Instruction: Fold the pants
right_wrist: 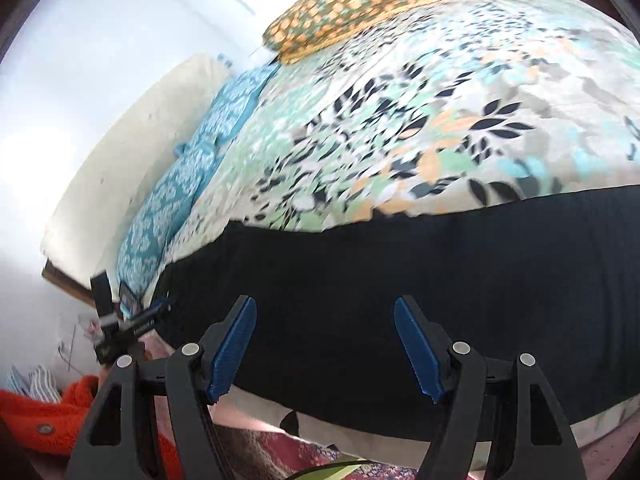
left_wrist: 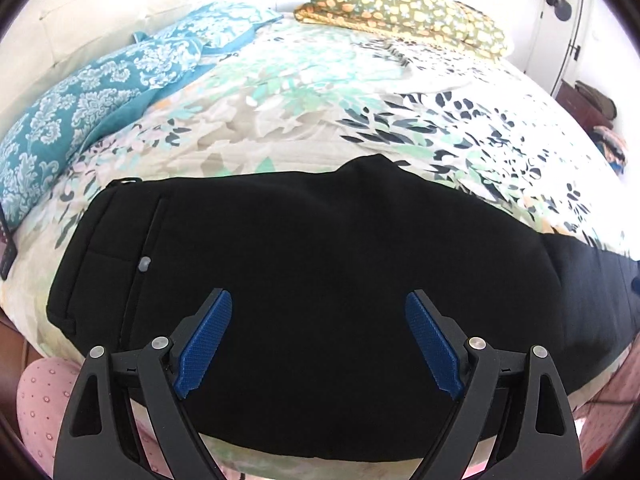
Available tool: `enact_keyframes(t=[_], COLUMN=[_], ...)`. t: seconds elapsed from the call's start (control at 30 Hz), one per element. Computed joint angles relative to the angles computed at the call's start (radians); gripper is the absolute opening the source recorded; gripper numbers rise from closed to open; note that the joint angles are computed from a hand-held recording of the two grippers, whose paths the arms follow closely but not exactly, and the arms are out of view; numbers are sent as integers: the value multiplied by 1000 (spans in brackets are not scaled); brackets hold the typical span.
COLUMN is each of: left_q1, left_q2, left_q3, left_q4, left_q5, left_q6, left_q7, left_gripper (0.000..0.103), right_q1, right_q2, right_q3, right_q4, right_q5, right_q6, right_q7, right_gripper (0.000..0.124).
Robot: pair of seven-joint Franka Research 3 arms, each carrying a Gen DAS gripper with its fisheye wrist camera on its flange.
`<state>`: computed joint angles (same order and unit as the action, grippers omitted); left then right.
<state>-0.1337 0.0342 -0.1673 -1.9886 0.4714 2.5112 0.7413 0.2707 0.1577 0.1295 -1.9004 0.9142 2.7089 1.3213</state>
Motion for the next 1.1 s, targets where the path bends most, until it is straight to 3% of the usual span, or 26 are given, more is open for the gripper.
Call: enact_keyframes(t=[0.27,0.47,0.63,0.77,0.9,1.03,1.1], left_q1=[1,-3,0,7,11,11,9], left_q2=[-2,-6,-15,-26,-18,-18,-15], left_q3=[2,-1,0,3,4,3,1], left_q4=[1,1,-6,-17,-9,-6,-2], left_q5=[1,26,25,20,3,5,8], left_q6=[6,3,-3,-2,-19,-29,-40], left_q7=[-14,-37,-44,-74,-89,-96,-94], left_gripper=[90,90,90,90,90,90,90], right_q1=[-59,-107,-190,-264,-326,-379,-383], right_q2=[-118,-182,-185,-152,-95,-34,-10], right_q3=[-71,-125,-177,-221,-244,-228,-219], right_q4=[-167,-233,-168,-87,-19,15,23], right_q5=[68,-179,-495,-613,-552,-318,-284], right_q6=[134,148,29,-83,-232,-379,-412], right_q7=[126,288,341,331,251,77,35], right_gripper=[74,74,75,77,77,77,77])
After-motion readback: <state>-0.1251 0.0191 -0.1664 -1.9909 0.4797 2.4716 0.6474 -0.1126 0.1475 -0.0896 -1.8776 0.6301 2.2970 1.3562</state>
